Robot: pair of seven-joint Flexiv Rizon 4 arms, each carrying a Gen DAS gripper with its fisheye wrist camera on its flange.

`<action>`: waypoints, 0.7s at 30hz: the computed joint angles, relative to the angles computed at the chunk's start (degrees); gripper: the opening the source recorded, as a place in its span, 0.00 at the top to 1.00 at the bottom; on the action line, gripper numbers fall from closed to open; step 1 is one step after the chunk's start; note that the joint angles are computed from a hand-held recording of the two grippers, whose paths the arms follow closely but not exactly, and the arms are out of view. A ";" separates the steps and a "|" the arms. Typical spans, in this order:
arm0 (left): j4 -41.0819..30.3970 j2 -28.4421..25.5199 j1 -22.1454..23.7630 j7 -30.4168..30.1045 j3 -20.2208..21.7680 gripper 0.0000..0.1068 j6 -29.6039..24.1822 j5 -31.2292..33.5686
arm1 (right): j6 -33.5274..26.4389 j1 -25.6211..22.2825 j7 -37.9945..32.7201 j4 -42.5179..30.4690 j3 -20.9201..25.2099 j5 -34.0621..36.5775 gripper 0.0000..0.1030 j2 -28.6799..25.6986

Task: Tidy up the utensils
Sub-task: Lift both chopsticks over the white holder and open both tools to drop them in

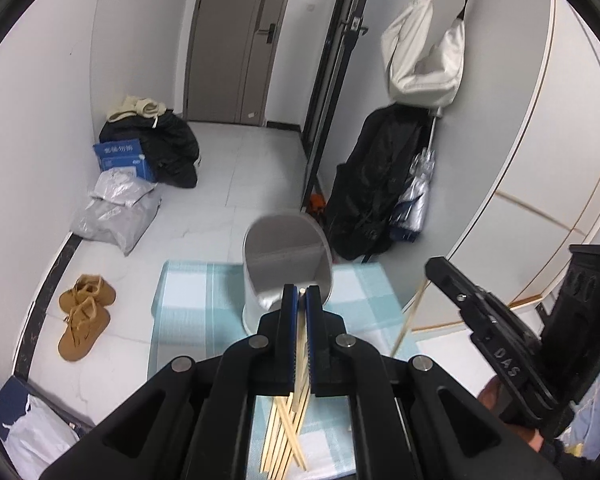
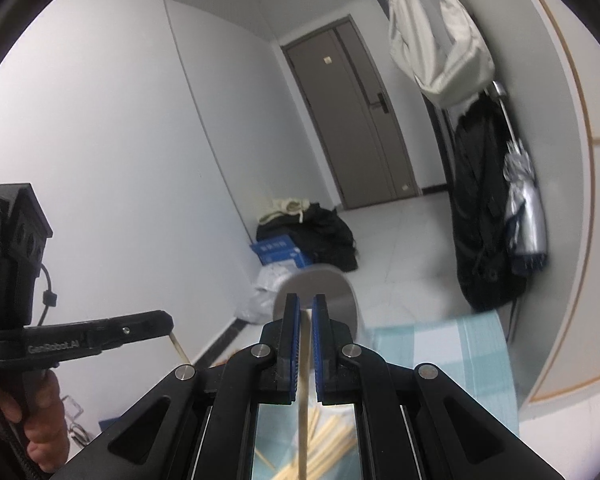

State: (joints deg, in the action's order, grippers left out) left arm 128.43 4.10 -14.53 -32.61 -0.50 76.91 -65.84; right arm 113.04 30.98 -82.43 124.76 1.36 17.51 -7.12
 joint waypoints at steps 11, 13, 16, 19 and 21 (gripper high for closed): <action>-11.65 -4.66 3.55 -3.07 -0.88 1.00 -3.71 3.46 | -0.36 -11.03 8.67 -12.17 4.61 -18.40 0.95 -5.99; -13.69 -5.99 4.42 -3.75 -1.30 1.00 -4.11 3.86 | 0.16 -11.50 9.56 -15.73 3.97 -20.67 0.95 -8.24; -17.29 -9.03 5.75 -4.60 -2.32 1.00 -4.16 3.98 | 1.26 -12.56 11.10 -20.90 3.71 -23.48 0.95 -12.09; -19.51 -11.41 6.86 -5.05 -3.34 1.00 -3.45 5.19 | 2.04 -11.87 11.90 -25.69 1.93 -24.16 0.95 -15.92; -20.74 -12.90 7.77 -5.26 -3.91 1.00 -3.79 6.40 | 2.37 -12.37 12.84 -29.16 1.75 -25.22 0.95 -19.11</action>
